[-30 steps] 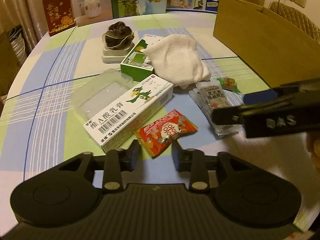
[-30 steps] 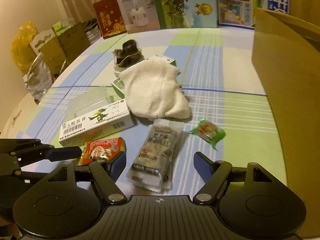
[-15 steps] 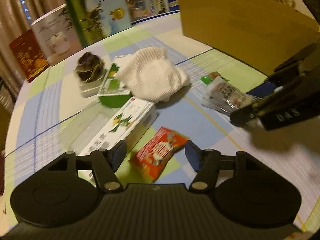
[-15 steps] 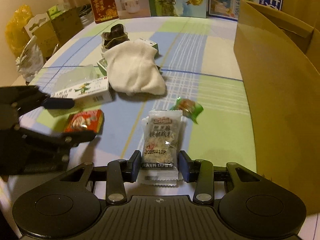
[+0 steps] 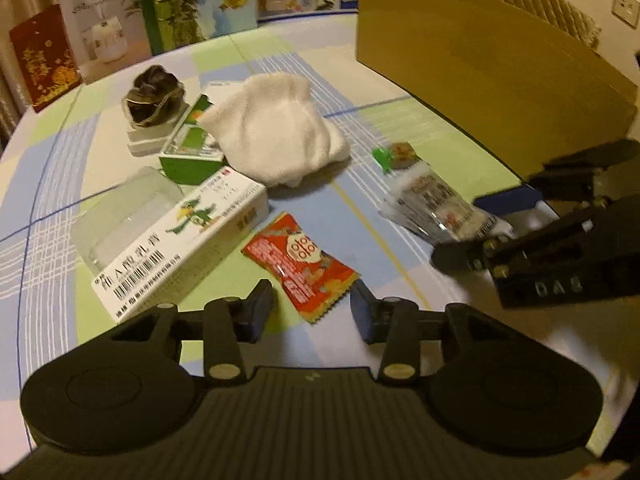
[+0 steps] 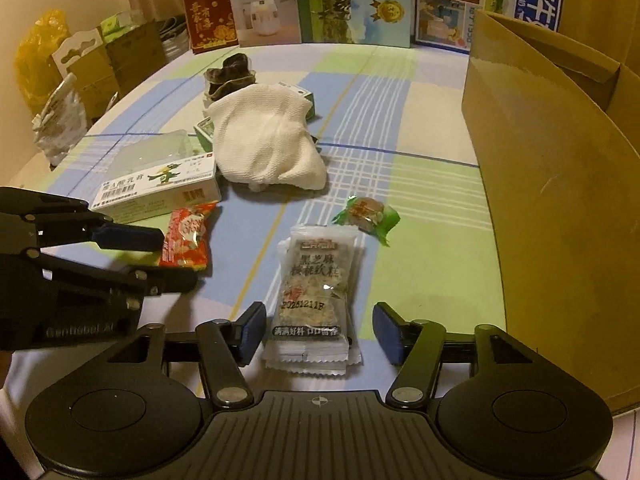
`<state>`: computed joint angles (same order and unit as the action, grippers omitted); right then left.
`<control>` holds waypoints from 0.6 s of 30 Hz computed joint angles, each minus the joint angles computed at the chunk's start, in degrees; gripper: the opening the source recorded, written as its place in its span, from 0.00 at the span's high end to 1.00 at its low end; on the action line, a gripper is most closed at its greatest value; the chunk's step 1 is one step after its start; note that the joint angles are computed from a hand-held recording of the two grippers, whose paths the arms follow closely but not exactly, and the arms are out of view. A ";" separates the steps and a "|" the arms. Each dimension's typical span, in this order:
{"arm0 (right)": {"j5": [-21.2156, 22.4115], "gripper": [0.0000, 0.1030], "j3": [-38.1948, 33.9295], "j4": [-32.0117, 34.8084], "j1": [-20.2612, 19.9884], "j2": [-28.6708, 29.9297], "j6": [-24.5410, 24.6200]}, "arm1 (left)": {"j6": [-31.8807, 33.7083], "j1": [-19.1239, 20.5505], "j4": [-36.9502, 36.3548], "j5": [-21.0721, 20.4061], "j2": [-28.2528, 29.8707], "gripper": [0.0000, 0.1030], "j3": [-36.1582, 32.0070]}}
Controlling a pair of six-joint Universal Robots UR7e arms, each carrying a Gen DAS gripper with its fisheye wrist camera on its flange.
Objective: Organize objects
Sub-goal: 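Close the left tool on the red snack packet and lift it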
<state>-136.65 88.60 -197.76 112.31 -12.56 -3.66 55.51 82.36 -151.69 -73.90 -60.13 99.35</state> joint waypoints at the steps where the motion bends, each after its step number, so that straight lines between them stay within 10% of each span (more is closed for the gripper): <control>1: -0.23 0.44 -0.08 -0.34 -0.03 0.11 0.00 | -0.72 -0.02 -0.84 -0.11 0.26 0.63 0.00; 12: -1.17 0.44 -0.61 -1.49 0.11 0.87 -2.10 | -11.29 0.18 -1.99 -2.05 2.21 0.47 -2.68; 18: -1.05 0.44 -0.35 -1.84 0.15 0.80 -2.31 | -10.51 -0.38 -5.00 0.64 3.60 0.54 -2.30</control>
<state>-137.70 88.24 -199.60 112.46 -11.76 -5.98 44.99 81.98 -156.69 -73.26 -56.53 97.06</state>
